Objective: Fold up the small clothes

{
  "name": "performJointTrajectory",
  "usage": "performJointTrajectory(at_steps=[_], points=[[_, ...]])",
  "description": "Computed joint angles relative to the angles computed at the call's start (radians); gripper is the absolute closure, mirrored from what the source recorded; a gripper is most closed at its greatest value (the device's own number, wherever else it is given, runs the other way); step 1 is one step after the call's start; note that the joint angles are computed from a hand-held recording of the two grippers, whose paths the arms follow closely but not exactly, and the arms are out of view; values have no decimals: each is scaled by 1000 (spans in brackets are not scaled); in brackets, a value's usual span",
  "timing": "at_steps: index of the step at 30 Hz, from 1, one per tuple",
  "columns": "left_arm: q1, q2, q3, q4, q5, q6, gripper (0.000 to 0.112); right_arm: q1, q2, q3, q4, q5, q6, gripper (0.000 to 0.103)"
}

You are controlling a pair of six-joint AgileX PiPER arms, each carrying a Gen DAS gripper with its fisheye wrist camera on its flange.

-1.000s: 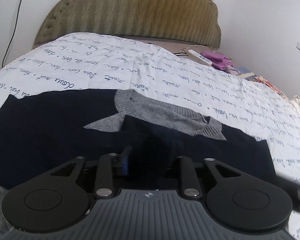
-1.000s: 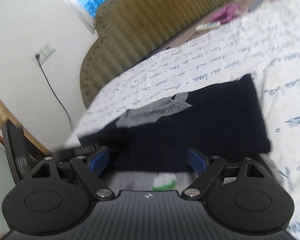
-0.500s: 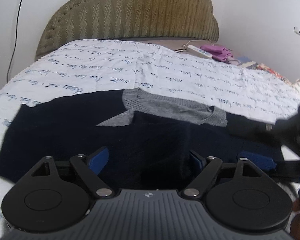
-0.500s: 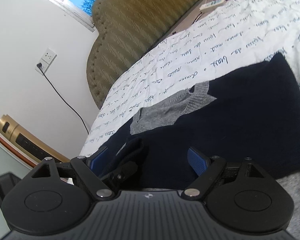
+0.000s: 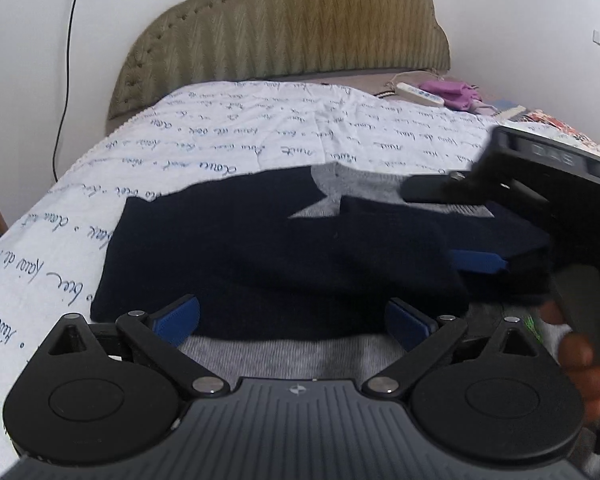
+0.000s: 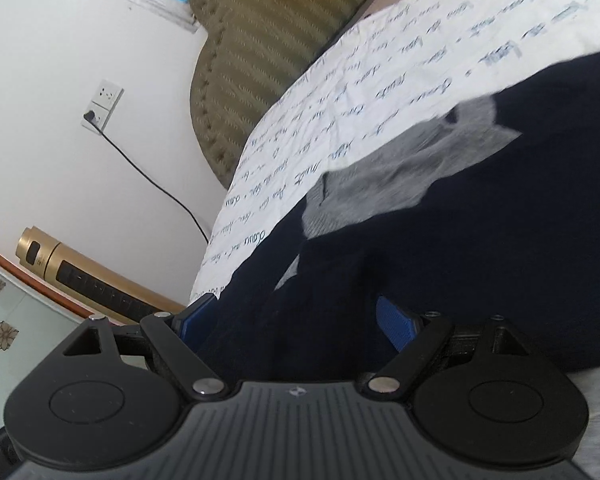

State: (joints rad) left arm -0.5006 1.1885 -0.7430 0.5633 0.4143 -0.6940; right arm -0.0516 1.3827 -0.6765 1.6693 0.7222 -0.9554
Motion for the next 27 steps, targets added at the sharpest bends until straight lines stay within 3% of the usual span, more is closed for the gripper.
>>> performJointTrajectory(at_steps=[4, 6, 9, 13, 19, 27], points=[[0, -7, 13, 25, 10, -22, 12, 46, 20, -4, 41, -31, -27, 21], [5, -9, 15, 16, 9, -16, 12, 59, 25, -9, 32, -50, -21, 59], [7, -14, 13, 20, 13, -26, 12, 59, 42, -21, -11, -63, 28, 95], [-23, -4, 8, 153, 46, -168, 12, 84, -6, -8, 0, -120, -17, 96], [10, 4, -5, 107, 51, -140, 12, 96, -144, -8, -128, -267, 24, 97], [22, 27, -10, 84, 54, -128, 12, -114, -234, 29, -305, -242, 120, 97]])
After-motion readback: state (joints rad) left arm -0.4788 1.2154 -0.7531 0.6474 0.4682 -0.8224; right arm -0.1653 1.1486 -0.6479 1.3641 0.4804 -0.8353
